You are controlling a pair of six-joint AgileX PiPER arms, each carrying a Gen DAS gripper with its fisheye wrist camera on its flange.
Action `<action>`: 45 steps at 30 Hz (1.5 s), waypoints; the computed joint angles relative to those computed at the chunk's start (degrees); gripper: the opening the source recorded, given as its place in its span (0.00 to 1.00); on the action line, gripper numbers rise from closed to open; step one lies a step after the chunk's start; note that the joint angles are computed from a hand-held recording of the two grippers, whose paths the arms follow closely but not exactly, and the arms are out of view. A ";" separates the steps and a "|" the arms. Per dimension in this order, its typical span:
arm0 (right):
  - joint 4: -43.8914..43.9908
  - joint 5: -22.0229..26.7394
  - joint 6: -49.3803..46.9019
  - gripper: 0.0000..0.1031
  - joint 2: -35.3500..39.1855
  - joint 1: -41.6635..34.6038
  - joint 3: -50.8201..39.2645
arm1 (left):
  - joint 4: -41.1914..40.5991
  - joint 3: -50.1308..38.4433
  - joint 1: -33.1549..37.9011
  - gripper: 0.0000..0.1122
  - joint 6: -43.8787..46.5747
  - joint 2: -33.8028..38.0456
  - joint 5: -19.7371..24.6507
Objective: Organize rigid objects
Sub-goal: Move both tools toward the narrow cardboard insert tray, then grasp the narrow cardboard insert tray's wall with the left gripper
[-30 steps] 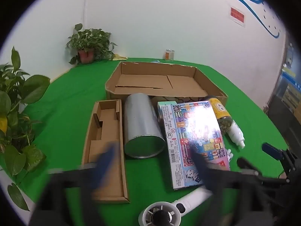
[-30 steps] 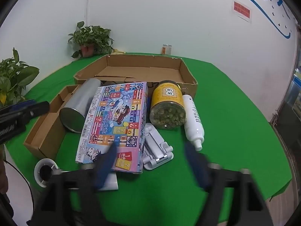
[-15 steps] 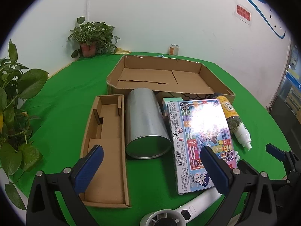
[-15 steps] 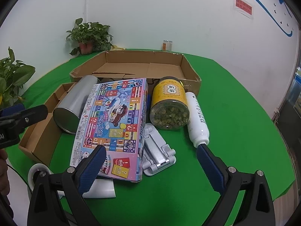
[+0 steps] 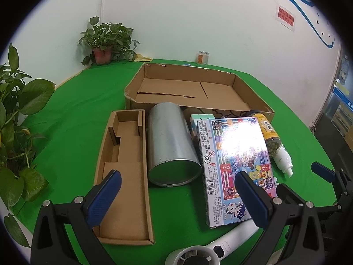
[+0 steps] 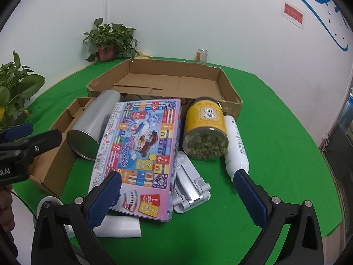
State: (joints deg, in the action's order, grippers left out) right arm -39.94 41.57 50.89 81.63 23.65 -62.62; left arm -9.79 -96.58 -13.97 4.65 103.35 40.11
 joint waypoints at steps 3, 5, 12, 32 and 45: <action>-0.18 0.76 -0.41 0.99 0.23 1.13 -1.59 | -2.25 0.03 0.81 0.91 2.40 -0.28 0.42; 0.27 1.10 -0.78 0.99 0.28 1.77 -2.37 | -2.88 -0.22 1.34 0.91 3.21 -0.25 0.84; 2.65 2.80 -3.24 0.99 2.13 4.52 -6.25 | -6.48 -0.85 4.27 0.91 7.39 0.21 1.87; 45.34 5.62 -36.95 0.91 18.75 0.56 -30.39 | -23.80 -9.83 20.08 0.77 17.95 10.35 17.76; 46.50 20.84 -37.01 0.26 38.94 5.29 -52.00 | -21.07 -13.71 21.16 0.27 15.62 15.24 24.80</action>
